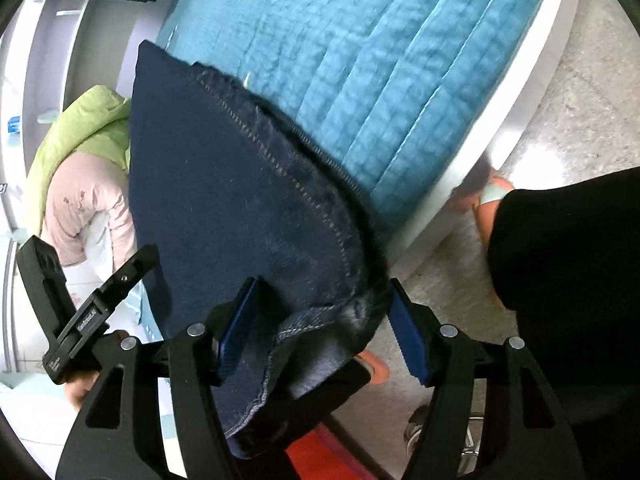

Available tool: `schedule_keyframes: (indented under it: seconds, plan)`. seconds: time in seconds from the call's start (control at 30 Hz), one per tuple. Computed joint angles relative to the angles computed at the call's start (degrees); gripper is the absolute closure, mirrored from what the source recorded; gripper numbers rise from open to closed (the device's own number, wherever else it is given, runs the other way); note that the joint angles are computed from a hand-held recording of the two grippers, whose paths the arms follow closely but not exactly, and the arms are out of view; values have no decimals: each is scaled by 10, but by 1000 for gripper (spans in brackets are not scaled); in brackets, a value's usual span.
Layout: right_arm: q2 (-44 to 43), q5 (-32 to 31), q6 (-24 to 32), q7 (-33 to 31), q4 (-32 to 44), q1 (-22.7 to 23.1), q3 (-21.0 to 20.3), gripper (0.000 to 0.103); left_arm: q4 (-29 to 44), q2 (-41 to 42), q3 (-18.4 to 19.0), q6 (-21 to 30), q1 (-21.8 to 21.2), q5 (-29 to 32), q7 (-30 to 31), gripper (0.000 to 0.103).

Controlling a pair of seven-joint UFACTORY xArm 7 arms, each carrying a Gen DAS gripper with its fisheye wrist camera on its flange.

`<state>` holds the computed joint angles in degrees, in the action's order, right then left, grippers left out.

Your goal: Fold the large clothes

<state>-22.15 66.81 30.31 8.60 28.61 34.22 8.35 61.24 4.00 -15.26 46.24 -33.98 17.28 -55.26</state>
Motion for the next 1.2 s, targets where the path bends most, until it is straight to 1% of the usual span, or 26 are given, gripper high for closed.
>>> schedule_keyframes:
  seconds: [0.07, 0.1, 0.13, 0.17, 0.2, 0.23, 0.27, 0.3, 0.33, 0.37, 0.4, 0.43, 0.47, 0.53, 0.57, 0.6, 0.67, 0.7, 0.83, 0.87, 0.9, 0.97, 1.03, 1.1, 1.13, 1.2]
  plan:
    - [2, 65, -8, -29, -9, 12, -9, 41, 5, 4, 0, 2, -1, 2, -5, 5]
    - [2, 98, -16, -43, -15, 18, -5, 41, 7, 6, 0, 3, -1, 2, -3, 5]
    - [1, 115, -16, -53, -17, 17, -2, 41, 9, 8, 1, 4, -1, 2, -2, 5]
    - [-4, 130, -20, -65, -20, 16, 2, 46, 9, 8, 1, 4, -2, 1, 0, 5]
    - [6, 129, -25, -69, -8, 12, 8, 55, 7, 6, 1, 1, -1, -2, 3, 5]
    - [13, 131, -32, -77, 1, 12, 16, 61, 5, 4, 2, -2, 0, -5, 6, 5]
    - [10, 110, -33, -64, 5, 4, 28, 67, 0, 0, 2, -7, 1, -10, 9, 5]
    - [9, 114, -39, -66, 9, 11, 26, 70, -2, -2, 2, -10, 2, -14, 10, 5]
    - [12, 130, -40, -81, 13, 15, 25, 70, -7, -6, 3, -18, 5, -20, 12, 5]
    - [18, 130, -40, -84, 16, 15, 26, 68, -11, -9, 3, -24, 7, -27, 14, 5]
    - [25, 136, -45, -84, 18, 8, 37, 67, -13, -11, 3, -28, 8, -32, 14, 5]
    - [33, 165, -56, -99, 19, 20, 32, 67, -17, -15, 3, -35, 11, -38, 15, 5]
    - [38, 184, -60, -116, 20, 20, 33, 67, -20, -18, 3, -41, 12, -43, 14, 5]
    - [25, 177, -62, -126, 12, 24, 27, 82, -31, -29, 3, -57, 17, -63, 21, 5]
    - [14, 149, -57, -116, 9, 8, 38, 88, -38, -37, 3, -66, 20, -72, 22, 5]
    - [7, 129, -53, -107, 9, 6, 38, 92, -48, -49, 4, -79, 24, -86, 24, 5]
    - [-8, 105, -38, -91, 11, 5, 28, 95, -59, -67, 4, -93, 31, -102, 27, 5]
    - [-19, 76, -24, -84, 12, -1, 21, 96, -67, -80, 6, -103, 36, -114, 33, 5]
    - [-51, -60, 30, -60, 26, -42, -20, 99, -64, -100, 9, -101, 54, -122, 51, 5]
    - [-51, -80, 34, -60, 29, -49, -27, 99, -61, -99, 11, -102, 58, -132, 62, 5]
    - [-48, -117, 37, -52, 37, -64, -32, 99, -55, -95, 13, -103, 61, -141, 73, 5]
    - [-33, -163, 35, -49, 51, -83, -43, 99, -34, -75, 18, -103, 71, -146, 97, 5]
    - [1, -189, 35, -56, 70, -96, -56, 99, -16, -53, 24, -112, 78, -161, 119, 5]
    - [26, -218, 26, -54, 87, -109, -52, 99, -1, -26, 30, -127, 86, -216, 167, 5]
    - [38, -228, 16, -50, 94, -114, -50, 99, 18, -3, 32, -122, 90, -238, 185, 5]
    - [55, -246, -4, -37, 102, -126, -46, 99, 54, 36, 32, -110, 93, -246, 203, 5]
